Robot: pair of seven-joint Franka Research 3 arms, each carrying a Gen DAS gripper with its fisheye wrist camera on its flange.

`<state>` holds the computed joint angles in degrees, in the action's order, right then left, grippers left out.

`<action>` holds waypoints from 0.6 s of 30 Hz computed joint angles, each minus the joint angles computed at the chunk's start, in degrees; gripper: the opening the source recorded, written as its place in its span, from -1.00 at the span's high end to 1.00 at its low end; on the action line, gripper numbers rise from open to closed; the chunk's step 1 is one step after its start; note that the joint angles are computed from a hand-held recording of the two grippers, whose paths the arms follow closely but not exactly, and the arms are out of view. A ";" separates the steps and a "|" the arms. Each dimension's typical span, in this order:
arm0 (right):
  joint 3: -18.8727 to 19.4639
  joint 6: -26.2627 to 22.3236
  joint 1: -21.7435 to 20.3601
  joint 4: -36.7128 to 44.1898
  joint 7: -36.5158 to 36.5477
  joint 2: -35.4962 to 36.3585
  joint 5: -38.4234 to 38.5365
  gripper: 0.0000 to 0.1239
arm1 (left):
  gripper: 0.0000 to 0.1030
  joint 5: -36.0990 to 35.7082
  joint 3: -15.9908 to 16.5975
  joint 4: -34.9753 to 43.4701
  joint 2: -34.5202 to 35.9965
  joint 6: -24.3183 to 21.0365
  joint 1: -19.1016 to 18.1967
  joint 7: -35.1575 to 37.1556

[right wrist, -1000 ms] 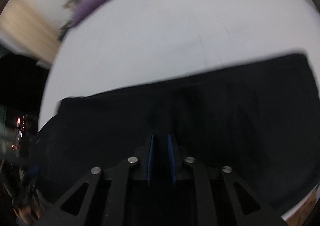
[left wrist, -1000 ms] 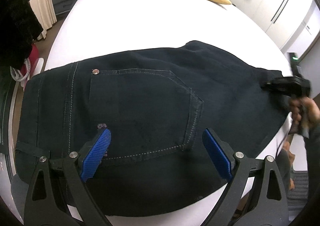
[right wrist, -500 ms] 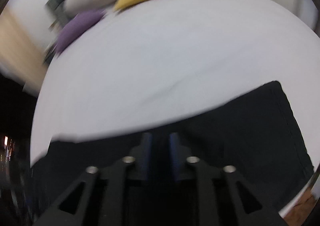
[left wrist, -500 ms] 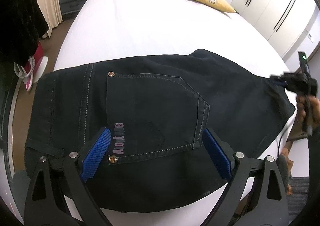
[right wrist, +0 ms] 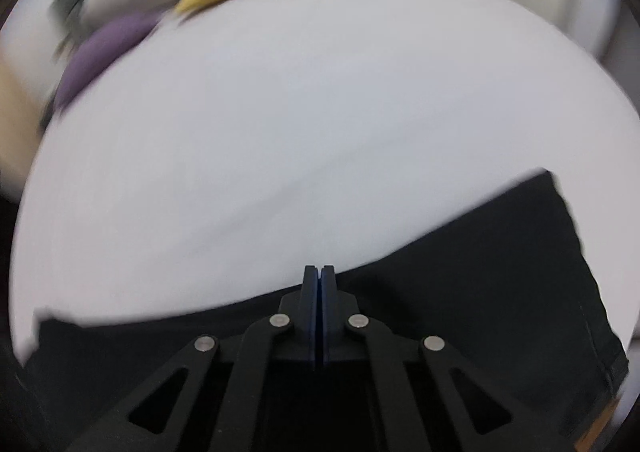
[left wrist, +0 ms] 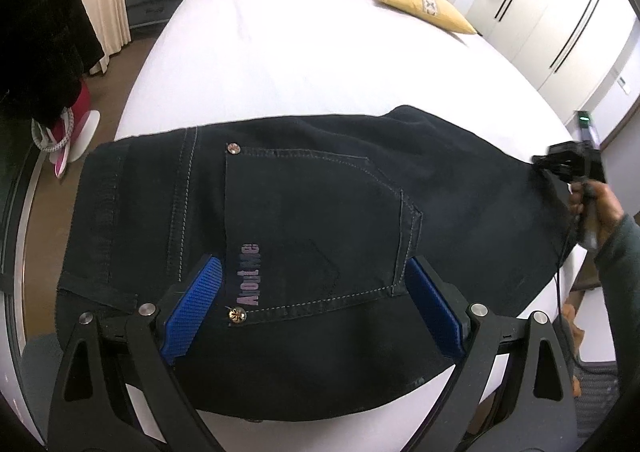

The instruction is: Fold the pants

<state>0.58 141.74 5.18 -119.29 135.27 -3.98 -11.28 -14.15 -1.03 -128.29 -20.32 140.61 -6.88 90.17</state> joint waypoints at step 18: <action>1.43 8.23 -12.07 -19.14 -10.07 -15.91 17.26 1.00 | -0.82 1.75 -0.85 -1.30 1.12 -0.72 0.99 -0.32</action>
<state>2.01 149.97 -6.88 -138.43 125.20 -19.88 5.98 -12.40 -1.88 -129.59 -19.20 139.90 -5.89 89.84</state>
